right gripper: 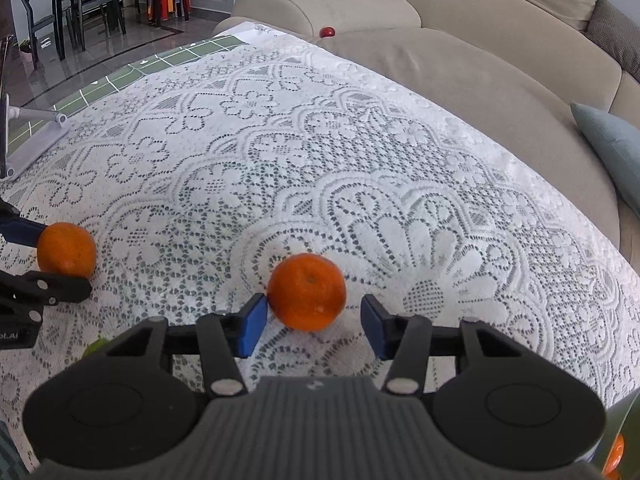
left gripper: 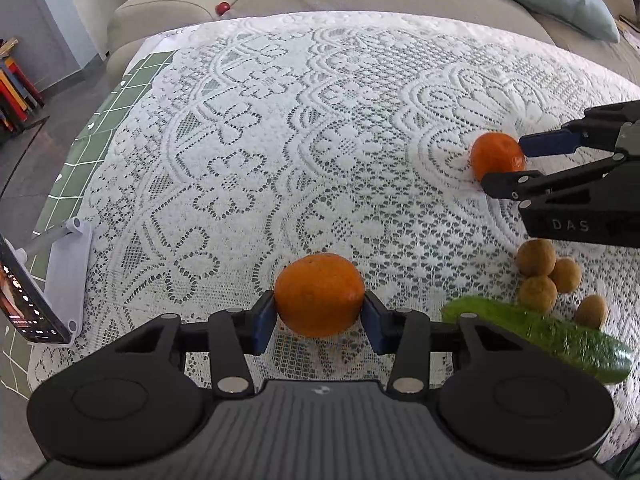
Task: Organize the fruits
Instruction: 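Grasp a mandarin with the left tool while the right tool grasps another mandarin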
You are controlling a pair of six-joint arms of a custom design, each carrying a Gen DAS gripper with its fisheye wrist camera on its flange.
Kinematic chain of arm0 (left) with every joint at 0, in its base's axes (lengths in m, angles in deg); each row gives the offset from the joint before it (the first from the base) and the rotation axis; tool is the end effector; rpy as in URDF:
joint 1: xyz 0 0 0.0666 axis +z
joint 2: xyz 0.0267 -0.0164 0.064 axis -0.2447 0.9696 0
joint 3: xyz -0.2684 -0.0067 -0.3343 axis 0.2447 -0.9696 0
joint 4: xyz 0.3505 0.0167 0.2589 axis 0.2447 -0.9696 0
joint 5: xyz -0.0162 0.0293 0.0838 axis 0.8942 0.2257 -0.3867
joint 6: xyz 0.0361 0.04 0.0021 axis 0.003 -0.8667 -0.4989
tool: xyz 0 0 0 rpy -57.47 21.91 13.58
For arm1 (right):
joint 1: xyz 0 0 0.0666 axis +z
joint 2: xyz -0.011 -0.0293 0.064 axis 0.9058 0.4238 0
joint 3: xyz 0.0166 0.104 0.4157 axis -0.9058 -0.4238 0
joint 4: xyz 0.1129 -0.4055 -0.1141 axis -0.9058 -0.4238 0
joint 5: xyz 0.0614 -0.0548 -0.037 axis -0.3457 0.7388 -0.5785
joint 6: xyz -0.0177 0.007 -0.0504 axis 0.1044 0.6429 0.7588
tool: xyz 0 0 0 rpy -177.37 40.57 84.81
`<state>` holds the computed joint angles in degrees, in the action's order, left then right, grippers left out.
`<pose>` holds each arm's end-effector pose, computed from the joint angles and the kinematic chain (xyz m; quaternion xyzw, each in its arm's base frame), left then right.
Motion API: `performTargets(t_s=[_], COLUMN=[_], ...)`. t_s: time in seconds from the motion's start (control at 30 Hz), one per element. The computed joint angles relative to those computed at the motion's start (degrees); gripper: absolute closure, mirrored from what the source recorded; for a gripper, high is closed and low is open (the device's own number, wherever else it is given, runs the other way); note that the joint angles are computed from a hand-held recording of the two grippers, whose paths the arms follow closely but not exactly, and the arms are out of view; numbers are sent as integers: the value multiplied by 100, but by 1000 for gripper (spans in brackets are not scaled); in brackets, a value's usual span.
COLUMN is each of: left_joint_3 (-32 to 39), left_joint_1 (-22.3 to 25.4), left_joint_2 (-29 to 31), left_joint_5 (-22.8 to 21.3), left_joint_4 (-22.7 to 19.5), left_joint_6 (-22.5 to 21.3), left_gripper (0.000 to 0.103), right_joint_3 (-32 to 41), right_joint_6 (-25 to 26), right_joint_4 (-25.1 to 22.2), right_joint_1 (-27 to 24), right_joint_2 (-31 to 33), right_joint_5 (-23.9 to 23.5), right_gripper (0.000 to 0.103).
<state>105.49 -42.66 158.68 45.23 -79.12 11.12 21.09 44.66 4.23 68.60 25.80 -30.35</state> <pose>0.5336 -0.2817 0.3183 0.1159 0.9644 0.0213 0.2369 0.5894 0.0428 0.3054 -0.2206 0.9256 0.0292 0.3061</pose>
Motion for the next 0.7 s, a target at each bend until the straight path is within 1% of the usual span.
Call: performTargets(t_s=[0.17, 0.2, 0.23, 0.27, 0.43, 0.57, 0.7], left_joint_3=[5, 6, 7, 4, -7, -21, -17], left_joint_1=[6, 5, 3, 3, 11, 7, -22], left_joint_2=[-10, -9, -8, -10, -27, -62, -117], left_joint_5=[19, 28, 37, 53, 82, 91, 67], left_joint_4=[53, 56, 60, 65, 86, 96, 78], left_joint_6=[67, 66, 65, 61, 68, 105, 150], left_gripper=[52, 52, 52, 52, 52, 52, 52], right_joint_3=[145, 171, 195, 189, 163, 118, -4], right_joint_6=[-17, -36, -63, -81, -83, -85, 35], right_joint_4=[-80, -105, -135, -102, -65, -64, -66], right_joint_1=[57, 63, 73, 90, 95, 89, 67], right_joint_2=[136, 164, 191, 199, 185, 118, -97], right_joint_5=[23, 15, 27, 91, 117, 113, 33], right_gripper=[54, 56, 60, 61, 61, 62, 62])
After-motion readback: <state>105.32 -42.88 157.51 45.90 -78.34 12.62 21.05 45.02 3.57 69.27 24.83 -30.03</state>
